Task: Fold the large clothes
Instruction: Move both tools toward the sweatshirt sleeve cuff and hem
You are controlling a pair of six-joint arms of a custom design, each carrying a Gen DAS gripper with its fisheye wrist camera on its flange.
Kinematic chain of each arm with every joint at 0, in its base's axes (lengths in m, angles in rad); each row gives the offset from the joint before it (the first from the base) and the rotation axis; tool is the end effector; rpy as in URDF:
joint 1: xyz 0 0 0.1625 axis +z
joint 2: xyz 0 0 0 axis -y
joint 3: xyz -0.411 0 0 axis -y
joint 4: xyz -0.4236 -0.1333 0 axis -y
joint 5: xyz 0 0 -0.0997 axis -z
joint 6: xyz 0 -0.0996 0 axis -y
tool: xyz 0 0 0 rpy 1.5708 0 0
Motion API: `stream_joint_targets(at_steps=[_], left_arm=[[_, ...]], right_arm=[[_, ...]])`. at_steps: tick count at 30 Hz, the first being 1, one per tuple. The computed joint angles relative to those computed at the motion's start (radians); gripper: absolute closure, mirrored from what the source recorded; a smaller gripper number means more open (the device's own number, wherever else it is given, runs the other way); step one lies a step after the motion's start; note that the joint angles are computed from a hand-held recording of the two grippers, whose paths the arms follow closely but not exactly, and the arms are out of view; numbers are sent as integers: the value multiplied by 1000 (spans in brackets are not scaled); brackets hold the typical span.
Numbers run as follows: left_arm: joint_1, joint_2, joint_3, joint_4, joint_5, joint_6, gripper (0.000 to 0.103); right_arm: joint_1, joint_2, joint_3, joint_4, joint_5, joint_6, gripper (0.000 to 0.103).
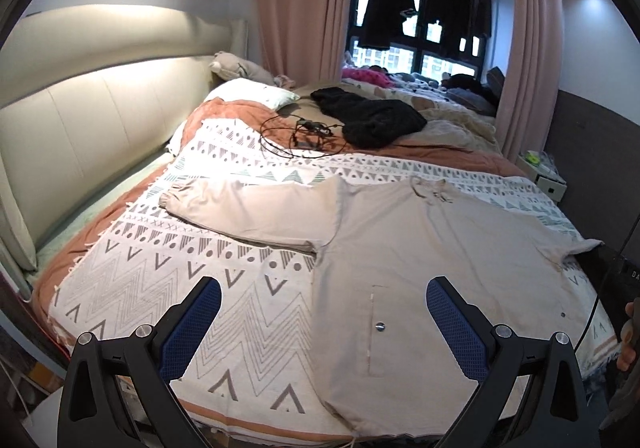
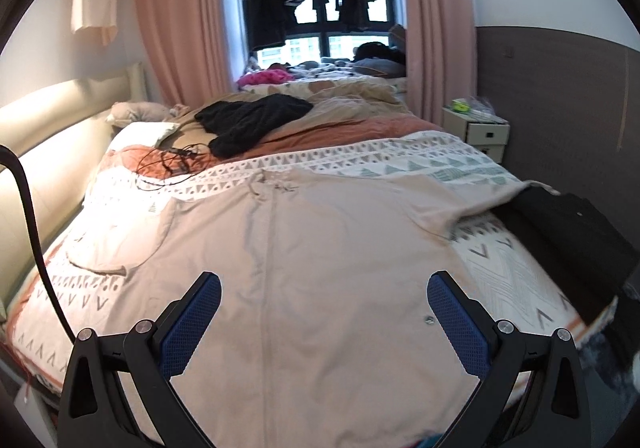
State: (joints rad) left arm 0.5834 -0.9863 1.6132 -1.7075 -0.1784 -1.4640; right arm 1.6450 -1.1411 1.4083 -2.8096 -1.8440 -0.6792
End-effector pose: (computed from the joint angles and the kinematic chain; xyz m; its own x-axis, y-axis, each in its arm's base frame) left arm -0.4146 -0.5508 0.1942 -0.7013 -0.4402 -0.5607 0.3658 0.4528 -0.8131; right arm 0.1592 -0.7054 0.4525 -0.7337 -0.2360 0.6371 -0.6461 0.5323 -0.5469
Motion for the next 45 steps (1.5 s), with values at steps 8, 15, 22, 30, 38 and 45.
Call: stream_joint_targets(at_steps=[8,15,22,30,38,45], left_arm=[[69,-44,-36,233,-2,-194,0],[134,-102,-34,250,10,-240,1],[210,-138,-42,225,10,-231,18],[317,-152,-5,-140,-6,27,41],[429,-92,-22,-645,-67,386,51],[543,-26,-99,-793,-156,539,58]], right_arm=[[37,169,-141,75,35,4,0],[79,320,-272,105,29,-3,0],[110,449,-409,194,30,28,0],[126,584,-567,330,7,100,0],[126,675,-633,376,-26,128,3],[98,707,-641,414,-64,137,14]])
